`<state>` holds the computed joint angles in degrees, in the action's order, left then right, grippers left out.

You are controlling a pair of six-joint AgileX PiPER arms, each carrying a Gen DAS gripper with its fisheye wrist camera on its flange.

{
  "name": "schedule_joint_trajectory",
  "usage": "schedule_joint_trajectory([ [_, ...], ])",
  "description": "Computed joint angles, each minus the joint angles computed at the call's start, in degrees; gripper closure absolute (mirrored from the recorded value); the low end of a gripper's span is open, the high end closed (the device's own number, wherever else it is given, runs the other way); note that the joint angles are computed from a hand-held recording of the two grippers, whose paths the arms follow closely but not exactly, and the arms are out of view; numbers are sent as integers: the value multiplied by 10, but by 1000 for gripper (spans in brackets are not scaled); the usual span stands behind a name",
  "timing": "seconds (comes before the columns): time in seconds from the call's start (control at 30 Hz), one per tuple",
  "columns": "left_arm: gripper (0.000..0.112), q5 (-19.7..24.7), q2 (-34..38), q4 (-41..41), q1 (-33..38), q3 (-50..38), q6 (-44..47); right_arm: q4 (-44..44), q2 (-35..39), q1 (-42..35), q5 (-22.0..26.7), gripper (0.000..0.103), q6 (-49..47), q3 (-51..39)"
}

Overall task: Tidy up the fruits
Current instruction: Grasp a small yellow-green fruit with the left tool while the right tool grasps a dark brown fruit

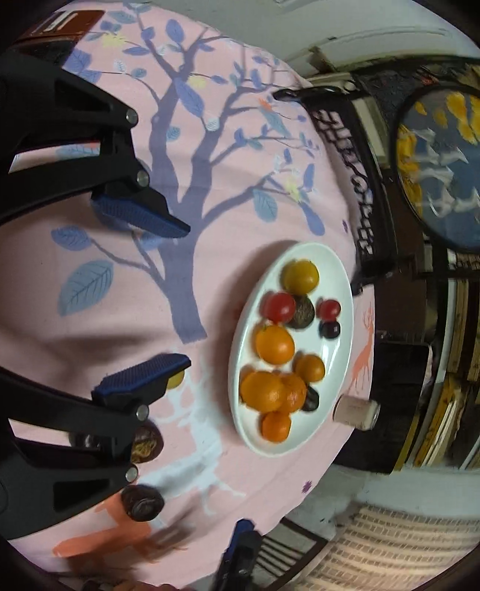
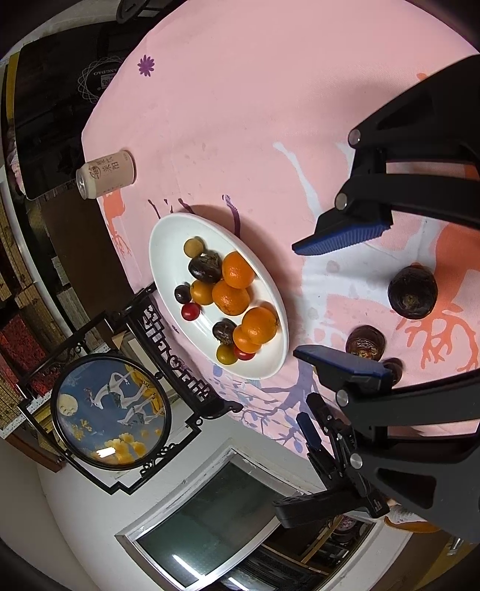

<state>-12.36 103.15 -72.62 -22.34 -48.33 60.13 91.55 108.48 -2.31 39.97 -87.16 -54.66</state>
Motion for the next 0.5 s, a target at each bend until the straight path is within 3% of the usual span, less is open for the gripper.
schedule_joint_trajectory([
  [0.13,65,-16,9,33,-36,-1,-9,0,0,4,-6,52,-2,0],
  [0.23,74,-16,28,6,-56,-13,35,-3,1,4,-9,52,1,-1],
  [0.37,76,-15,29,53,-69,-11,7,-4,0,7,-13,52,-1,0],
  [0.5,76,-6,40,39,-80,-19,40,-9,0,12,-19,52,1,-2],
])
